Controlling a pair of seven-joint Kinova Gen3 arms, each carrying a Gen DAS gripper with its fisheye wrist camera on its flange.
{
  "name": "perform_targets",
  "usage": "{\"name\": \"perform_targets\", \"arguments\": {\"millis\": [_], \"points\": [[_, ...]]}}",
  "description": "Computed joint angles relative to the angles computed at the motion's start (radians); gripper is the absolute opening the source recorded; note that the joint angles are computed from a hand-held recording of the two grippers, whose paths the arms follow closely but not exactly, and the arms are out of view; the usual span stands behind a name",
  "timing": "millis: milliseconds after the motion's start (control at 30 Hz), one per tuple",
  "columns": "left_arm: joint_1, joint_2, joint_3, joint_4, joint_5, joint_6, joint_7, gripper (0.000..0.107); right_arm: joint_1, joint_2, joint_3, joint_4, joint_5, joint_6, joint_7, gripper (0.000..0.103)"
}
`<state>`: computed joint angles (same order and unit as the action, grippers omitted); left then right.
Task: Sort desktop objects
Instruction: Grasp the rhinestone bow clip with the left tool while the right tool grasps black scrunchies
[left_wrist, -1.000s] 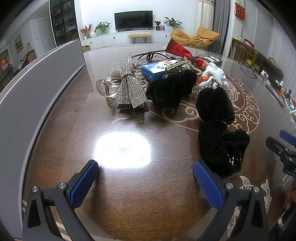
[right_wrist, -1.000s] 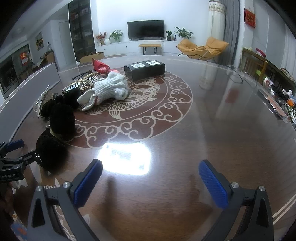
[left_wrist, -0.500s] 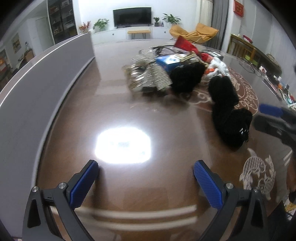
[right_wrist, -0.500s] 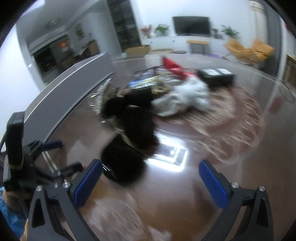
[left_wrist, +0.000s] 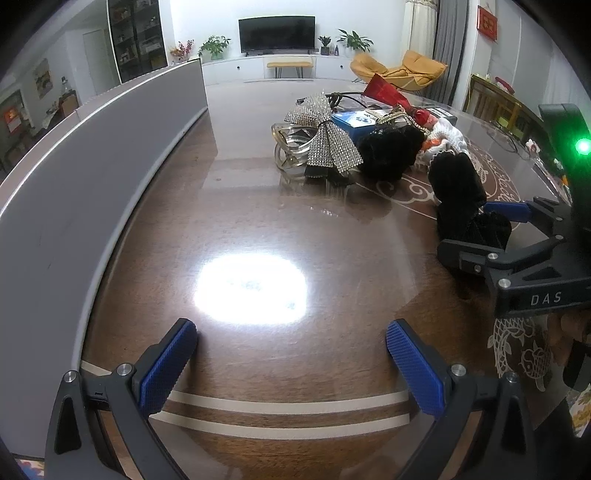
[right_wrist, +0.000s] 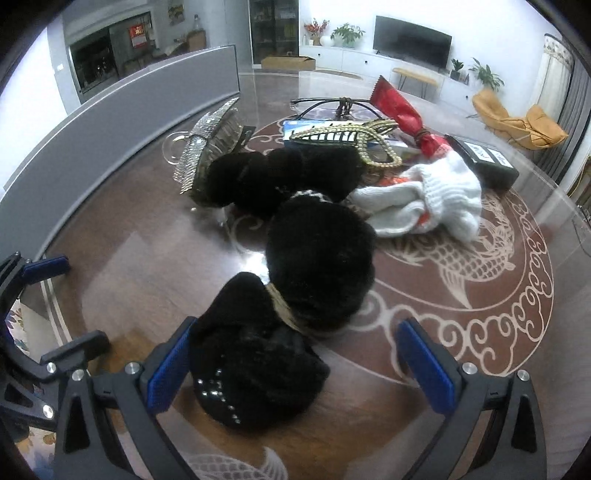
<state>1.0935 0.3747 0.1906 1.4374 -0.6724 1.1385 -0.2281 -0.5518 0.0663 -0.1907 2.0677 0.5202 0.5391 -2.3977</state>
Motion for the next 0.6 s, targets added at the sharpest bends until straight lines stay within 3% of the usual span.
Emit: {"name": "perform_targets", "arguments": {"millis": [467,600], "points": [[0.0,0.001,-0.001,0.002,-0.002,-0.005,0.001,0.103,0.012,-0.012,-0.001,0.039,0.075,-0.048,-0.077,0.103],[-0.019,0.025,0.0,-0.058,0.047,0.043,-0.027,0.103,0.017,-0.012,0.001,0.04,0.064,-0.056,-0.05,0.103]]}}
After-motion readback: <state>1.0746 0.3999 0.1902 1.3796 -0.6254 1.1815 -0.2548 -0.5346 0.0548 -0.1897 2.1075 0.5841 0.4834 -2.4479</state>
